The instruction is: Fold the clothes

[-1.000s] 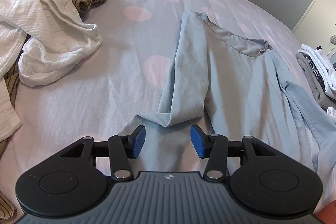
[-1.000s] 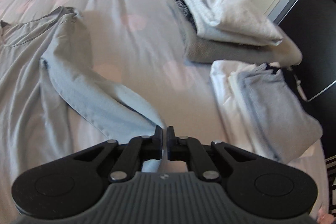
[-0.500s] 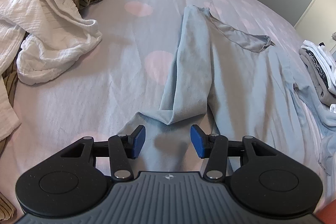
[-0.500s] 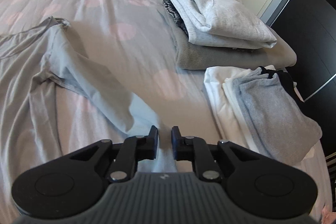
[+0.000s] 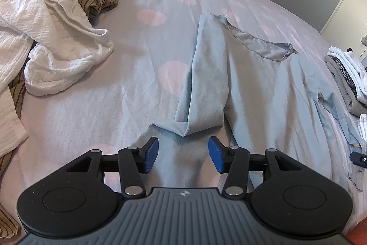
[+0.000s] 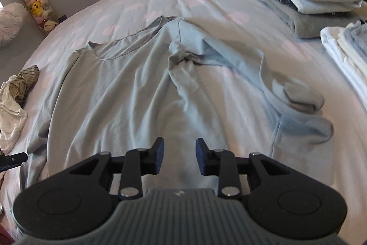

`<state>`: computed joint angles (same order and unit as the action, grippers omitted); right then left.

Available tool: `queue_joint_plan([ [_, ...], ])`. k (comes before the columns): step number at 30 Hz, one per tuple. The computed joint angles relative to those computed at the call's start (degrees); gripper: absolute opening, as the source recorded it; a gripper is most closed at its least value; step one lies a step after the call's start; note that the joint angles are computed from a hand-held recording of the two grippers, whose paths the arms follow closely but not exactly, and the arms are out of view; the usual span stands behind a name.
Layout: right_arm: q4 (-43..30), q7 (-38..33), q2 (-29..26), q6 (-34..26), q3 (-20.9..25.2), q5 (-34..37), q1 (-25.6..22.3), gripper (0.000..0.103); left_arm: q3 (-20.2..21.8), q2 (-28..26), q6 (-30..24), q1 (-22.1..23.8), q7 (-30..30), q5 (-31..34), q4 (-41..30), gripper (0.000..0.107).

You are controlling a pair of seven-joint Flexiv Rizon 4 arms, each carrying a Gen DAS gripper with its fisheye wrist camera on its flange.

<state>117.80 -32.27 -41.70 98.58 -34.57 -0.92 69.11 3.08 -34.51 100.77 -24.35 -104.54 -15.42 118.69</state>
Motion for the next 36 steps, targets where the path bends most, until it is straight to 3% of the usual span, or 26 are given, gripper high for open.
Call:
queue_joint_plan([
  [4,0.7,0.8,-1.2,3.1,-0.4,3.0,0.5,0.037,-1.0,0.4,1.5,0.7,-0.1,0.4,0.7,0.052],
  [11,-0.3,-0.9,-1.2,2.1,1.8,2.9,-1.2,0.039,-3.3,0.9,1.1,2.6,0.2,0.6,1.3,0.052],
  [13,-0.2,-1.1,-1.3,2.6,1.6,3.3,-1.1,0.039,-7.1,1.1,1.5,6.3,-0.2,1.2,2.2,0.052],
  [17,0.1,-1.2,-1.6,4.8,2.2,5.5,-1.3,0.039,-9.5,1.3,-0.6,8.9,-1.9,0.7,2.7,0.052],
  [21,0.1,-2.1,-1.7,7.0,3.3,8.2,-2.0,0.04,-4.3,1.4,-4.6,4.6,-4.6,-0.7,1.6,0.049],
  [23,0.0,-2.8,-1.6,7.6,4.1,9.2,-2.5,0.04,-0.3,1.6,-3.4,1.2,-7.5,-1.2,2.0,0.049],
  [25,-0.3,-3.5,-1.5,8.2,5.0,10.1,-3.1,0.041,0.7,1.8,-1.5,0.5,-9.4,-1.6,3.0,0.049],
  [31,-1.0,-5.0,-1.4,9.1,7.2,12.2,-4.7,0.041,4.7,1.7,-12.1,-2.0,-12.6,-0.7,0.1,0.048],
  [33,-1.1,-5.4,-1.4,9.4,7.6,12.9,-4.9,0.042,5.5,1.9,-12.4,-2.4,-14.3,0.8,0.0,0.044],
  [35,-1.1,-5.6,-1.3,9.8,8.0,13.5,-5.1,0.042,4.7,2.2,-11.7,-1.3,-15.5,1.9,0.5,0.013],
  [36,-1.2,-5.7,-1.3,10.0,8.2,13.8,-5.3,0.042,2.0,2.6,-10.3,1.2,-15.4,1.8,1.4,0.008],
])
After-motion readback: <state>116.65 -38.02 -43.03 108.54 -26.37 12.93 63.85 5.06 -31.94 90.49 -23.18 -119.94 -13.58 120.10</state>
